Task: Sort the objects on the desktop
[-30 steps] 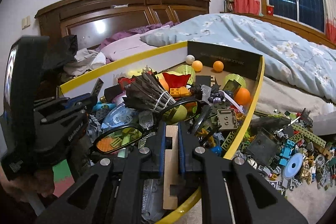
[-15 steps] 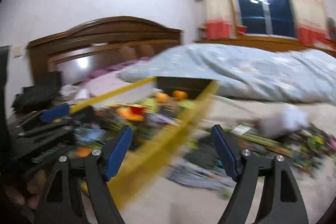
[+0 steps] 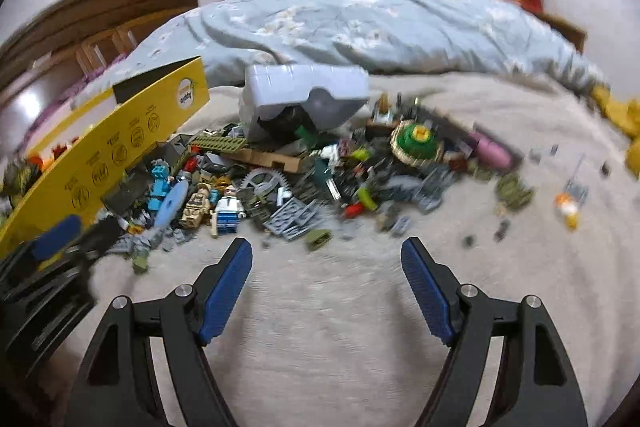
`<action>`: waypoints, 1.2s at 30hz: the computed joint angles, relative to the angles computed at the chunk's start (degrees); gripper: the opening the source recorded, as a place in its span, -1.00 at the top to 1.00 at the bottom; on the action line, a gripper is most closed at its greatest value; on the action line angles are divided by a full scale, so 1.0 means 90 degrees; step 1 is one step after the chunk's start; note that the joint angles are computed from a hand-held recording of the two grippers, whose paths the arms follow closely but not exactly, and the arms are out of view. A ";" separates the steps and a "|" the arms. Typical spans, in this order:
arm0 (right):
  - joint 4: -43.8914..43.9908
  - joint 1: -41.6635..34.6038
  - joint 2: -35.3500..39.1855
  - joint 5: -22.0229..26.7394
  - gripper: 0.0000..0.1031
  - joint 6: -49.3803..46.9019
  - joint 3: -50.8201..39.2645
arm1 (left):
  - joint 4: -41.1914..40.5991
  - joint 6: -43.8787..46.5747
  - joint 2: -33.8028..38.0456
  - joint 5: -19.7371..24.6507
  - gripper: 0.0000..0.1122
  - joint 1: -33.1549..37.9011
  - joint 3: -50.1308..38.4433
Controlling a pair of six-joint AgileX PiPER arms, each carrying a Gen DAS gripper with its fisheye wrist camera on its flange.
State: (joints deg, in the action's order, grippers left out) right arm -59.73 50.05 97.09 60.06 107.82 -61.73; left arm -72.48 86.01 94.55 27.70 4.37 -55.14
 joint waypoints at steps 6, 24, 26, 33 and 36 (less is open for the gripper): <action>0.0288 -0.0134 0.0149 -0.0490 -0.51 -0.0636 0.0240 | 0.1170 -0.1036 0.0247 -0.0777 -0.16 -0.0701 -0.0036; 0.0493 -0.0067 0.0233 -0.0322 -0.54 -0.0284 0.0310 | 0.0717 -0.0141 0.0041 -0.1185 -0.28 -0.0956 0.0387; 0.0455 -0.0104 0.0139 -0.0470 -0.56 -0.0188 0.0431 | 0.0490 0.0120 0.0000 -0.1240 -0.27 -0.0973 0.0450; 0.0522 -0.0136 0.0169 -0.0516 -0.63 -0.0283 0.0385 | 0.0686 -0.0073 0.0079 -0.1002 -0.27 -0.0884 0.0326; 0.0550 -0.0123 0.0197 -0.0464 -0.63 -0.0329 0.0339 | 0.0663 -0.0053 0.0077 -0.0966 -0.27 -0.0862 0.0334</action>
